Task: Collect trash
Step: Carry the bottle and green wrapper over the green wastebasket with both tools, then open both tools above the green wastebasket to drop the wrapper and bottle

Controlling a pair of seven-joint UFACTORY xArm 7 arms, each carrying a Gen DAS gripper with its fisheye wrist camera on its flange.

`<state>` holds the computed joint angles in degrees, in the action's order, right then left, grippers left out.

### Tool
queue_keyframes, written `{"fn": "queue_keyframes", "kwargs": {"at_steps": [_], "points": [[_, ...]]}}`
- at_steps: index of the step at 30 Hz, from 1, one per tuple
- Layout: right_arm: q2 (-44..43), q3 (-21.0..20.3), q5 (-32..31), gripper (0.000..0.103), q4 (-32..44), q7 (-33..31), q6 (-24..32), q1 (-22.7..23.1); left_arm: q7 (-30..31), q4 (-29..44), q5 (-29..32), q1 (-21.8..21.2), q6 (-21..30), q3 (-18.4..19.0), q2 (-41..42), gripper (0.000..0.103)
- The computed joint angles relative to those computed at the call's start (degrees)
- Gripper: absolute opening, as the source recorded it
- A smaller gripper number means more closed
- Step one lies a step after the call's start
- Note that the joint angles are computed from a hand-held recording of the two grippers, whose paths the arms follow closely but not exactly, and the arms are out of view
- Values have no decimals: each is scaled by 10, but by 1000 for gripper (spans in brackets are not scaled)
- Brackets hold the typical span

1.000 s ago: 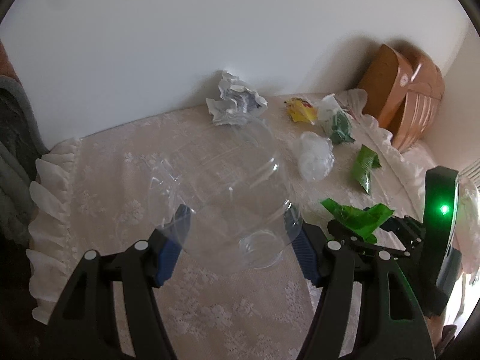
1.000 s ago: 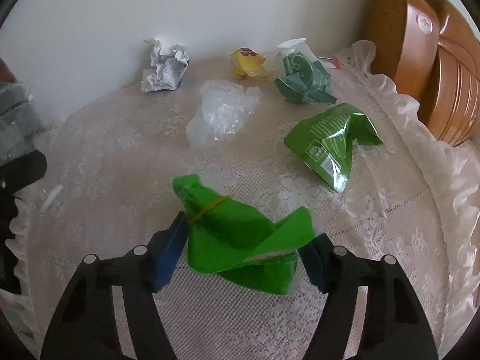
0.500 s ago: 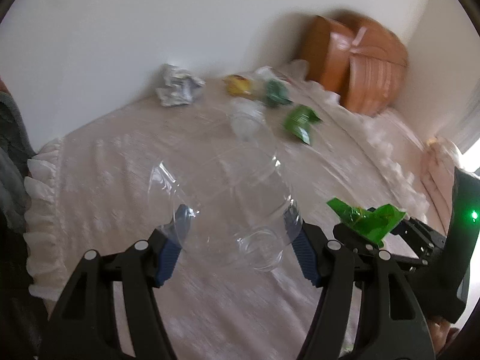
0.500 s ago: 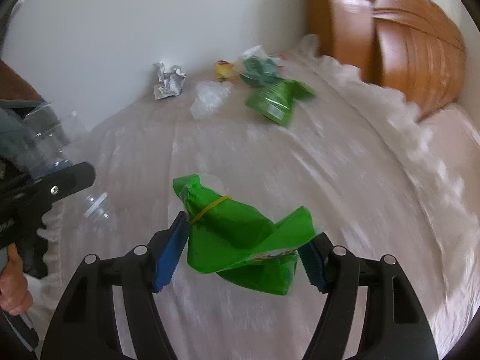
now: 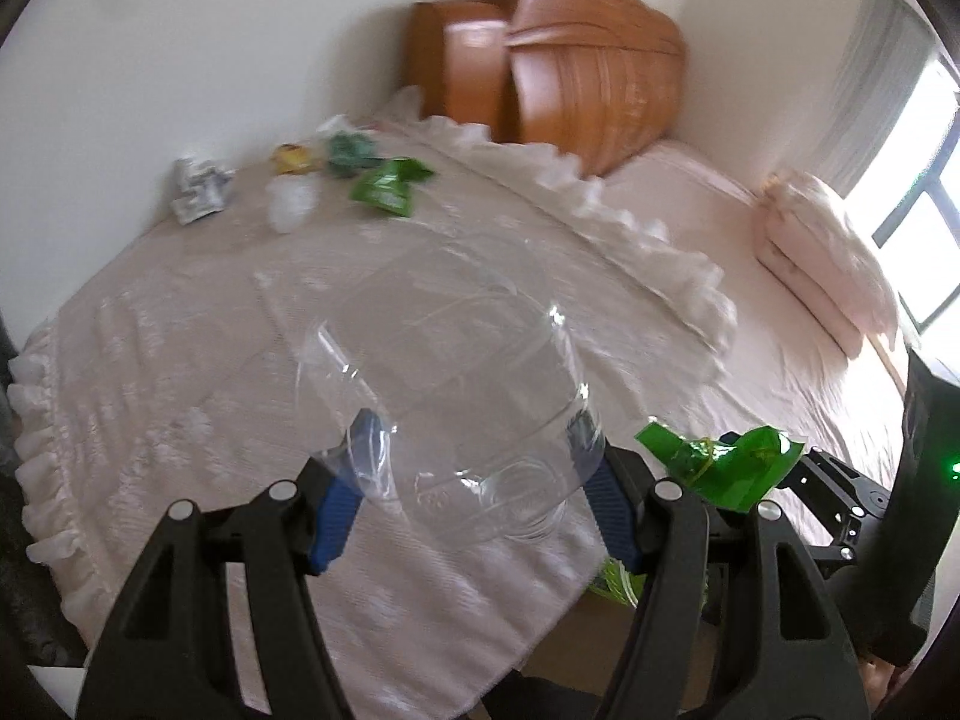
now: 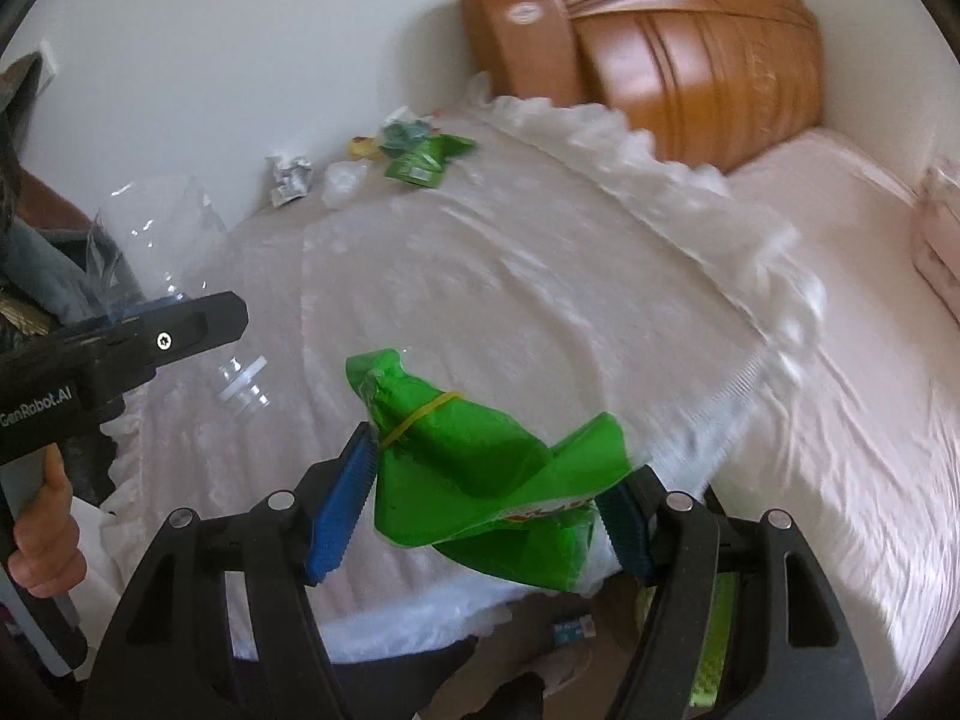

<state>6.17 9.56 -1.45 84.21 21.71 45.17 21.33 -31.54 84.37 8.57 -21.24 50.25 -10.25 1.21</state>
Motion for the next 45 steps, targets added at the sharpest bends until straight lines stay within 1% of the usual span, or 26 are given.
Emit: {"fn": "queue_keyframes", "kwargs": {"at_steps": [4, 9, 12, 16, 21, 24, 26, 28, 30, 32, 35, 38, 40, 42, 45], "points": [[-67, -5, 7, 70, -74, 20, -18, -12, 4, 8, 8, -16, -1, -13, 4, 63], [-132, -8, -2, 70, -144, 41, -30, -33, 4, 22, 16, -37, 3, -21, 15, 63], [-168, -11, -8, 70, -184, 59, -23, -52, 14, 30, 9, -52, 3, -28, 26, 63], [-234, -22, -24, 70, -269, 90, 0, -90, 39, 46, -13, -74, 2, -36, 46, 63], [-262, -37, -22, 70, -352, 109, 14, -130, 54, 76, -10, -103, 14, -39, 74, 63], [-258, -45, -16, 70, -392, 116, 6, -146, 63, 96, 0, -122, 26, -40, 91, 63], [-250, -56, 4, 71, -419, 117, -10, -152, 65, 108, 5, -132, 33, -39, 101, 63], [-231, -62, 18, 77, -425, 118, -4, -158, 69, 123, 9, -143, 41, -39, 112, 63], [-229, -63, 24, 89, -436, 124, -8, -162, 75, 138, 12, -154, 48, -39, 124, 63], [-230, -65, 32, 94, -438, 124, -1, -165, 78, 145, 15, -163, 52, -37, 129, 63], [-257, -70, 38, 100, -450, 121, 4, -171, 87, 160, 12, -173, 60, -38, 141, 63], [-291, -74, 33, 100, -461, 121, 20, -182, 99, 179, 1, -184, 69, -39, 158, 63], [-296, -72, 27, 100, -457, 127, 27, -190, 106, 200, -8, -192, 76, -41, 176, 63], [-332, -71, 16, 100, -467, 136, 43, -201, 112, 217, -14, -201, 81, -40, 191, 63], [-387, -70, -2, 101, -479, 142, 73, -217, 133, 283, -24, -221, 106, -40, 247, 63]]}}
